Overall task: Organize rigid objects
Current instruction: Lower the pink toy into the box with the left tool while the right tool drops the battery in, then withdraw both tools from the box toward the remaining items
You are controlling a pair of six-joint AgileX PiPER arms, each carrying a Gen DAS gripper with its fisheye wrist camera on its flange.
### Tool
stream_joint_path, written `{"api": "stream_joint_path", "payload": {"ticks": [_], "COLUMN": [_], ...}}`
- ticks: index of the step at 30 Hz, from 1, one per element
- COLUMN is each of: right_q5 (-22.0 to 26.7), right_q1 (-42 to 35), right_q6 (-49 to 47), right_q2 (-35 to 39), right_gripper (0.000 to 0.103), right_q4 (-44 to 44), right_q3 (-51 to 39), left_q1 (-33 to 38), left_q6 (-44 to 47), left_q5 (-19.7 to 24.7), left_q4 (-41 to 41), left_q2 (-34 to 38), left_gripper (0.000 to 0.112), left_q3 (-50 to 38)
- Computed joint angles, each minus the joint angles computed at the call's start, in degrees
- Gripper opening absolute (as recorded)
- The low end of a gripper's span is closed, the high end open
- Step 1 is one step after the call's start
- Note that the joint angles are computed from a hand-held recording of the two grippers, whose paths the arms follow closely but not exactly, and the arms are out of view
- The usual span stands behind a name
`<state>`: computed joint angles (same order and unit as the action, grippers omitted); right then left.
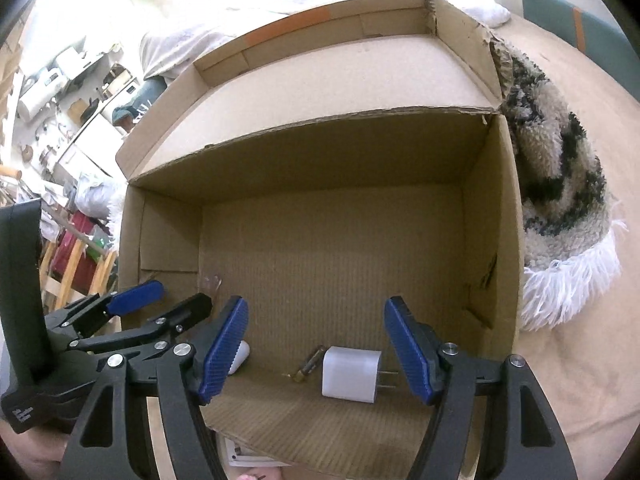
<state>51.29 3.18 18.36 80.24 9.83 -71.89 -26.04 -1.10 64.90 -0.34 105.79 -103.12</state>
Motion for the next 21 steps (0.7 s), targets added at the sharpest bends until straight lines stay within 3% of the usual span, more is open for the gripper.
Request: {"api": "stream_joint_path", "payload": {"ticks": [10, 15, 21], "right_q5": [0.6, 2.0, 4.5], "right_q1": [0.2, -0.3, 0.7], "right_q6": [1.5, 3.0, 4.8], "right_q2": [-2.9, -6.7, -12.5], "right_gripper": [0.074, 0.074, 0.074], "right_q4": [-1.2, -1.5, -3.5], "right_q3": [0.2, 1.5, 3.5], "left_q1": [2.3, 3.3, 5.0], "left_q6": [1.6, 2.1, 3.8], "left_q5": [2.2, 4.9, 4.7], "left_q4": [-2.3, -2.5, -2.9], "left_q2": [-3.1, -4.5, -9.5], "left_gripper": [0.063, 0.063, 0.063], "left_q3": [0.1, -0.8, 4.0]}}
